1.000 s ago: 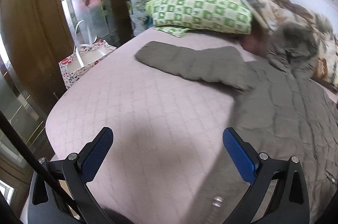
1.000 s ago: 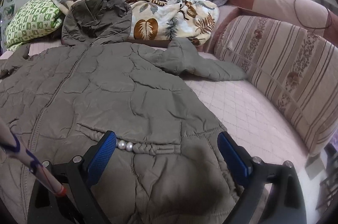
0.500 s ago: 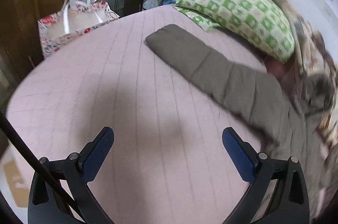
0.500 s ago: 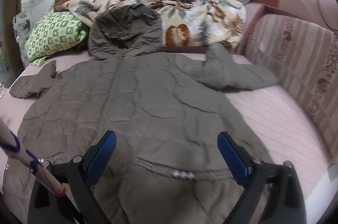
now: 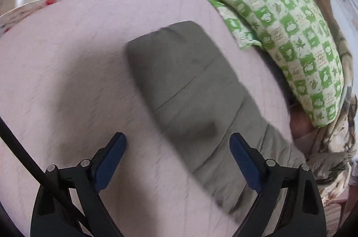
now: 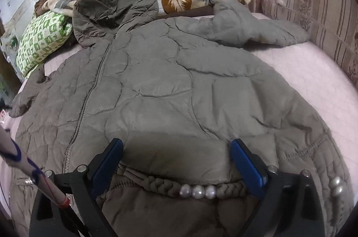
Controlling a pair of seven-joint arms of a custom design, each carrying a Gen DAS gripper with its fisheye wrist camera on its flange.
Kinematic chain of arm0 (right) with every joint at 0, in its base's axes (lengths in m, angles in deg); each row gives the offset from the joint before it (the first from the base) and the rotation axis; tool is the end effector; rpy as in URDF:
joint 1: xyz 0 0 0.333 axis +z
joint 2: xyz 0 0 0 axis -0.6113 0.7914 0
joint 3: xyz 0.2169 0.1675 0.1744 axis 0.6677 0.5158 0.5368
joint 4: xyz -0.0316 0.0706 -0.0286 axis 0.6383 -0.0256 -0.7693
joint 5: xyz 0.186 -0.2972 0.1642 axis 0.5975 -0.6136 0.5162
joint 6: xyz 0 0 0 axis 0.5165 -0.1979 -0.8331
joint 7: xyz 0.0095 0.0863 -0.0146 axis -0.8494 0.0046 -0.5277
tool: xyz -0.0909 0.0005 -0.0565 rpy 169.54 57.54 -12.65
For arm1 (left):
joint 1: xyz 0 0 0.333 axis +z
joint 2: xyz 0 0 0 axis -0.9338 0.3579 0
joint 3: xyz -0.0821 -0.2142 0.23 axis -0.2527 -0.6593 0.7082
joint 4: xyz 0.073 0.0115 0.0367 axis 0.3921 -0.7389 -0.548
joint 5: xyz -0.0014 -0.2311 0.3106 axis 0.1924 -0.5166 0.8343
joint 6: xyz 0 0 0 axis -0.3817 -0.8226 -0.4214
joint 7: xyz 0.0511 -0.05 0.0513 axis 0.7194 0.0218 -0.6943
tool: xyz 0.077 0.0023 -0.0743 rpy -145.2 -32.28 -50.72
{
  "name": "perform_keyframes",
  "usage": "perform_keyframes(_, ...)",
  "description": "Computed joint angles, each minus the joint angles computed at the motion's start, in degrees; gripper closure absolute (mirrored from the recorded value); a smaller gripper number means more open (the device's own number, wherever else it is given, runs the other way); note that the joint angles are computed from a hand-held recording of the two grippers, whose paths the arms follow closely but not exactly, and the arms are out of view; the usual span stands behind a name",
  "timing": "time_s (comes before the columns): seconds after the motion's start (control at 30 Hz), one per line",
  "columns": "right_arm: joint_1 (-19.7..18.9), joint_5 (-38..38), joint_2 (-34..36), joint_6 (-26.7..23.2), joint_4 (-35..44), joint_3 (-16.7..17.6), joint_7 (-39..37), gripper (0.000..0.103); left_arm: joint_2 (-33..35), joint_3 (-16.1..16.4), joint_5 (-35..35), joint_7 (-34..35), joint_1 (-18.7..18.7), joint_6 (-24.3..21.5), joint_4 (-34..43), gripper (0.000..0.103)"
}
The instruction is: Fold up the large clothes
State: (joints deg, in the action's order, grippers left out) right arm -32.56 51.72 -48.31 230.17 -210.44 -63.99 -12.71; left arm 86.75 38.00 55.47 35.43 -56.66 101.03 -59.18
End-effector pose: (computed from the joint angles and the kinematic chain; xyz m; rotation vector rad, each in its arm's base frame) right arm 0.5104 -0.0070 0.3155 -1.5282 2.0608 -0.5953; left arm 0.7569 0.0245 0.3194 -2.6149 1.0595 -0.8853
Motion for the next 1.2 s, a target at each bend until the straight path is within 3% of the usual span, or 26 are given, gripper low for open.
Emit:
perform_keyframes(0.03, 3.1, 0.9, 0.37, -0.19, 0.38, -2.69, -1.19, 0.004, 1.15, 0.34, 0.04, -0.27, -0.31, 0.03, 1.73, 0.01)
perform_keyframes(0.1, 5.16, 1.51, 0.84, -0.52, 0.86, -4.47, -2.44, 0.003, 3.54, 1.29, 0.36, -1.32, -1.22, -0.17, 5.51, 0.01)
perform_keyframes(0.2, 5.45, 1.97, 1.35, -1.16, 1.49, -4.78, -3.22, 0.002, 7.07, 4.62, 2.69, -2.99, -4.62, -6.93, 13.75, 0.014)
perform_keyframes(0.23, 5.81, 2.15, 1.54, -1.54, 1.72, -5.2, -3.34, 0.002, 7.75, 6.5, 4.23, -3.73, -6.38, -10.66, 16.35, 0.039)
perform_keyframes(0.27, 7.12, 2.41, 1.65, -1.87, 1.82, -6.5, -3.5, 0.002, 8.48, 8.04, 5.66, -4.39, -8.04, -15.18, 19.24, 0.057)
perform_keyframes(0.3, 9.62, 2.63, 1.84, -2.48, 2.13, -9.1, -3.62, 0.002, 8.81, 7.62, 5.8, -3.7, -7.97, -17.03, 20.41, 0.079)
perform_keyframes(0.37, 16.22, 2.42, 2.61, -3.48, 2.68, -15.72, -3.11, 0.001, 7.88, 5.34, 4.39, -1.78, -6.95, -17.39, 20.07, 0.088)
perform_keyframes(0.43, 17.1, 1.75, 2.9, -3.9, 2.97, -16.73, -2.63, 0.001, 4.83, 5.99, 5.71, -2.07, -8.27, -15.74, 17.14, 0.092)
perform_keyframes(0.57, 11.11, 1.21, 2.5, -3.38, 2.69, -10.92, -2.73, 0.001, -1.33, 3.79, 7.26, 1.02, -10.46, -12.25, 12.67, 0.094)
perform_keyframes(0.63, 11.24, 1.03, 2.42, -3.35, 2.56, -11.12, -2.62, 0.001, -4.09, 0.77, 6.74, 4.86, -11.25, -9.38, 10.74, 0.094)
perform_keyframes(0.77, 6.63, 1.07, 2.13, -2.8, 2.36, -6.52, -2.93, 0.001, -5.42, -5.72, 3.82, 13.92, -13.82, -6.91, 10.37, 0.094)
perform_keyframes(0.93, -0.1, 0.97, 1.74, -2.24, 2.06, 0.2, -3.23, 0.001, -1.15, -12.57, -0.7, 25.96, -19.12, -9.96, 15.72, 0.092)
perform_keyframes(0.97, -1.75, 0.84, 1.69, -2.13, 2.02, 1.8, -3.24, 0.001, -0.15, -11.82, -0.55, 26.3, -21.33, -11.22, 17.32, 0.088)
perform_keyframes(1.0, -3.4, 0.7, 1.62, -2.12, 1.97, 3.38, -3.23, 0.001, 0.28, -11.25, -0.77, 26.5, -22.99, -12.02, 17.9, 0.075)
perform_keyframes(1.03, -5.09, 0.55, 1.59, -2.01, 1.91, 5.03, -3.16, 0.001, 0.36, -10.97, -1.43, 26.85, -23.99, -12.58, 17.9, 0.056)
perform_keyframes(1.07, -7.74, 0.27, 1.53, -1.88, 1.78, 7.58, -3.08, 0.001, 0.55, -11.38, -2.66, 27.47, -24.5, -12.76, 17.53, 0.048)
perform_keyframes(1.1, -9.75, -0.03, 1.5, -1.83, 1.69, 9.51, -2.93, 0.001, 0.24, -11.41, -3.78, 27.43, -24.81, -11.54, 16.36, 0.042)
perform_keyframes(1.2, -16.46, -1.06, 1.46, -1.71, 1.46, 15.93, -2.29, 0.001, -4.18, -11.54, -5.2, 27.44, -24.23, -8.08, 7.91, 0.04)
